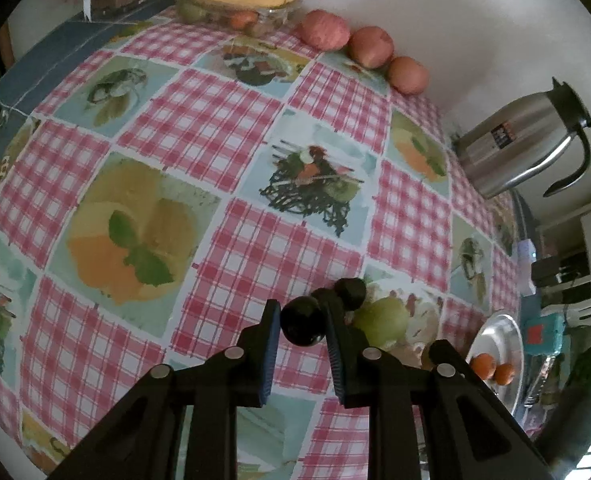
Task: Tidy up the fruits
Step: 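Carry the plum in the left tool and the kiwi in the right over the plate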
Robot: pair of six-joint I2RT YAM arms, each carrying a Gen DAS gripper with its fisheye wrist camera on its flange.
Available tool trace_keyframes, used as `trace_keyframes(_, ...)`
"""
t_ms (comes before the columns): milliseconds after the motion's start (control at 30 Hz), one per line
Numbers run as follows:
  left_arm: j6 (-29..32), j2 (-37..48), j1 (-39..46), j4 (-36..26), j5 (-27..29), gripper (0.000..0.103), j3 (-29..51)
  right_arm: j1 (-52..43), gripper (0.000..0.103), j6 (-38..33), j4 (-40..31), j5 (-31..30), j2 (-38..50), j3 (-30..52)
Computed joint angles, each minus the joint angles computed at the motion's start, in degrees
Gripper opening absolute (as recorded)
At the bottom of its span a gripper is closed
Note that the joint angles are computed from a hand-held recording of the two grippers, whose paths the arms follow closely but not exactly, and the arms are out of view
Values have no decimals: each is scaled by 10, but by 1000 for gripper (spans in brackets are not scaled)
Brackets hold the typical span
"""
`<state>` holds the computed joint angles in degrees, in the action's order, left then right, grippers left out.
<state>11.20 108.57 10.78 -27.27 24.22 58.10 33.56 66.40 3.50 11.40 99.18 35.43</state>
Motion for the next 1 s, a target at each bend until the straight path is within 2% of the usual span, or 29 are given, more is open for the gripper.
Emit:
trace_keyframes(733,7,-54,-60,-4,35,24,-36,8,25,39,-58,60,-129,-80)
trace_keyframes(1000,19,-78,-104,-5,42,24,-63,10,25,80,-118,87,-176,-111)
